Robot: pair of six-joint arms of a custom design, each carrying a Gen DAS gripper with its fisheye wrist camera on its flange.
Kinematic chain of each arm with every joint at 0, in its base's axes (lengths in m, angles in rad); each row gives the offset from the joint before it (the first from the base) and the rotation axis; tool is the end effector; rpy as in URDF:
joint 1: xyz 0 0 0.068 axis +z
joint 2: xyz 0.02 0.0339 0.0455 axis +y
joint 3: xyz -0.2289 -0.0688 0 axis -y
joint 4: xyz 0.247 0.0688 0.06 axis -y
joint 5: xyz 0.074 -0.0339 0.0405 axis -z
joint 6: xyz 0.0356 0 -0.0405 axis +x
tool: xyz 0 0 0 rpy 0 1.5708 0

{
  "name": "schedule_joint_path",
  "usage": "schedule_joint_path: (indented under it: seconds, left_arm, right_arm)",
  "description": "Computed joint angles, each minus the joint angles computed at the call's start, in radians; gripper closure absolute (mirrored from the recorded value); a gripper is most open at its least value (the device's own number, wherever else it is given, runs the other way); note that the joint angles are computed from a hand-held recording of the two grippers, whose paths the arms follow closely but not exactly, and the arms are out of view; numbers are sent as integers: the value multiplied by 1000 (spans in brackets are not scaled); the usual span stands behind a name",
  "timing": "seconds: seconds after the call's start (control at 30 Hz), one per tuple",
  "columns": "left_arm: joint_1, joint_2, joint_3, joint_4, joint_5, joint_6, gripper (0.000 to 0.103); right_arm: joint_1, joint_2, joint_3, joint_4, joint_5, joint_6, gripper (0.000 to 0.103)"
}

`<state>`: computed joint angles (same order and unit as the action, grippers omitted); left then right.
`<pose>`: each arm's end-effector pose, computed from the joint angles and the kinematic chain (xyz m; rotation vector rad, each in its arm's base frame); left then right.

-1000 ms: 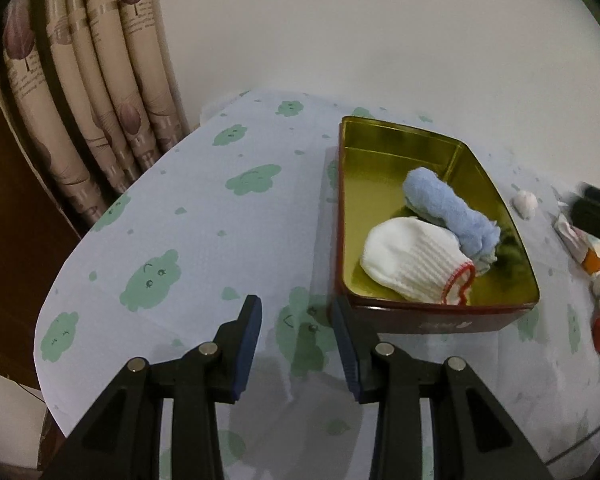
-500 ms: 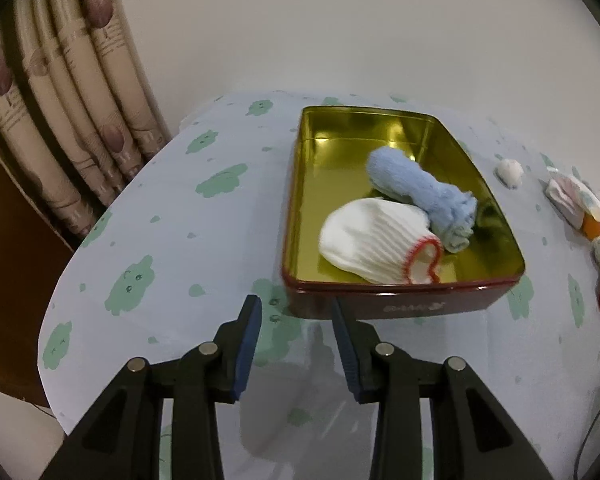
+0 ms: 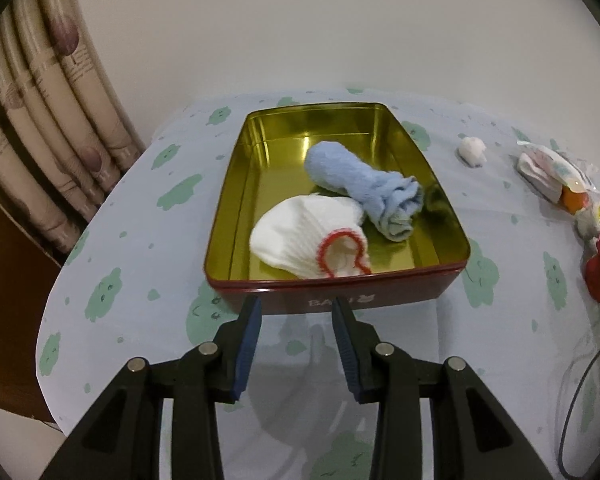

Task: Organize soft objects
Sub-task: 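Grasp the red-and-white cloth bag with the right tool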

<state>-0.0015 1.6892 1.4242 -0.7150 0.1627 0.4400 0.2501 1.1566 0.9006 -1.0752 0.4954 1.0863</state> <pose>0.3619 -0.0063 0.2434 0.6154 2.4558 -0.0339 0.2048 0.0348 0.2162 1.1418 2.3727 -0.3262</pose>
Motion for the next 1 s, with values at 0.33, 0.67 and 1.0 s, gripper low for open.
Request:
schedule_joint_path:
  seconds: [0.33, 0.67, 1.0]
  left_arm:
    - [-55, 8, 6, -8, 19, -14, 66]
    - [-126, -32, 8, -6, 33, -26, 66]
    - [-270, -47, -20, -26, -4, -21, 66]
  right_arm:
    - [72, 98, -39, -66, 20, 56, 2]
    - [87, -249, -269, -47, -62, 45, 2]
    - [221, -135, -191, -11, 18, -42, 52]
